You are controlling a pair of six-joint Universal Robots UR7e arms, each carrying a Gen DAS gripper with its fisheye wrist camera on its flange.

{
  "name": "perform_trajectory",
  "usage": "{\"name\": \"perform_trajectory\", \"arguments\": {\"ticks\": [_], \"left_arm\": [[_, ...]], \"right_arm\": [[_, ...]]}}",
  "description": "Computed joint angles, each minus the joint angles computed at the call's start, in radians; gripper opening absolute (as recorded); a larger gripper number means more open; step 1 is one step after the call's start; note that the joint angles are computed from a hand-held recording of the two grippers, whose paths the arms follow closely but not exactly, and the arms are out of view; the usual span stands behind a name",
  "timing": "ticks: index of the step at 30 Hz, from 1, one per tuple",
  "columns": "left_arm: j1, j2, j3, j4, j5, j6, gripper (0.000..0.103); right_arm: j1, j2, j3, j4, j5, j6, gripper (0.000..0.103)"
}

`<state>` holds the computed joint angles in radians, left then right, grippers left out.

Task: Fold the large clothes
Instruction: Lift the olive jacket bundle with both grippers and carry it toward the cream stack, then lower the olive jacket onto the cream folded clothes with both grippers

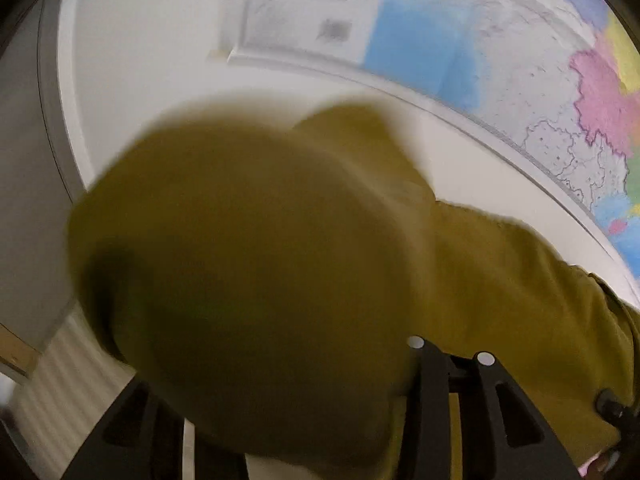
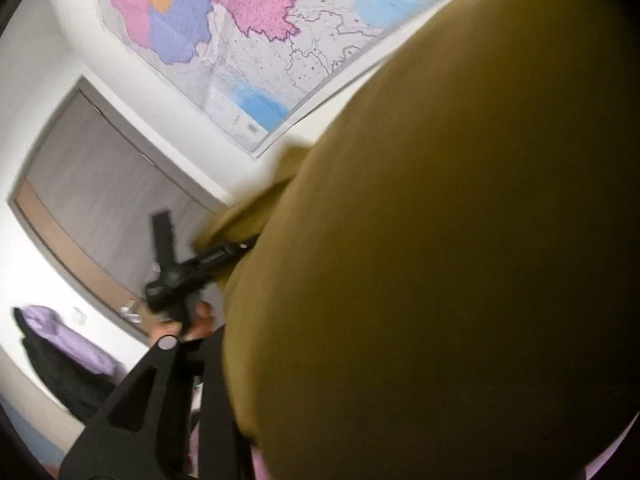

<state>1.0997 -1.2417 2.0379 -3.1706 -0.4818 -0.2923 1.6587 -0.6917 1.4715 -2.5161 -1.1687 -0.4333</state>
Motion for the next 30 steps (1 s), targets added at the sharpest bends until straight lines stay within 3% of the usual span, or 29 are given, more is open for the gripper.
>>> {"name": "perform_trajectory", "arguments": {"ticks": [2, 6, 11, 13, 15, 17, 19, 20, 24, 26, 30], "left_arm": [[0.006, -0.029, 0.017, -0.012, -0.047, -0.007, 0.038], [-0.005, -0.037, 0.007, 0.054, -0.023, -0.002, 0.038], [0.009, -0.055, 0.009, 0.06, -0.062, -0.024, 0.037], [0.004, -0.054, 0.005, 0.082, -0.055, -0.039, 0.036], [-0.001, -0.045, -0.019, 0.106, -0.036, -0.036, 0.034], [-0.013, -0.042, -0.038, 0.09, -0.008, -0.007, 0.032], [-0.015, -0.048, -0.048, 0.075, -0.002, -0.011, 0.032], [-0.012, -0.054, -0.05, 0.082, -0.008, -0.029, 0.033], [0.007, -0.039, -0.058, 0.255, 0.049, -0.135, 0.045], [0.001, -0.035, -0.038, 0.246, 0.083, -0.137, 0.049], [-0.032, -0.049, -0.015, 0.311, 0.156, -0.21, 0.054]], "right_arm": [[-0.02, -0.035, 0.012, 0.062, 0.015, -0.04, 0.048], [-0.063, -0.107, 0.06, 0.109, 0.038, -0.061, 0.052], [-0.103, -0.158, 0.091, 0.094, 0.05, -0.003, 0.068], [-0.106, -0.15, 0.044, 0.061, 0.037, 0.074, 0.069], [-0.111, -0.15, 0.036, 0.052, 0.039, 0.071, 0.047], [-0.093, -0.136, -0.002, 0.06, 0.025, 0.015, 0.02], [-0.075, -0.159, 0.005, 0.051, 0.068, -0.098, 0.013], [-0.054, -0.154, 0.009, 0.026, 0.062, -0.111, 0.012], [-0.064, -0.135, -0.007, 0.093, -0.058, -0.088, 0.011], [-0.089, -0.139, 0.006, 0.11, -0.053, -0.074, 0.01], [-0.066, -0.143, 0.025, 0.078, -0.097, -0.075, 0.01]]}}
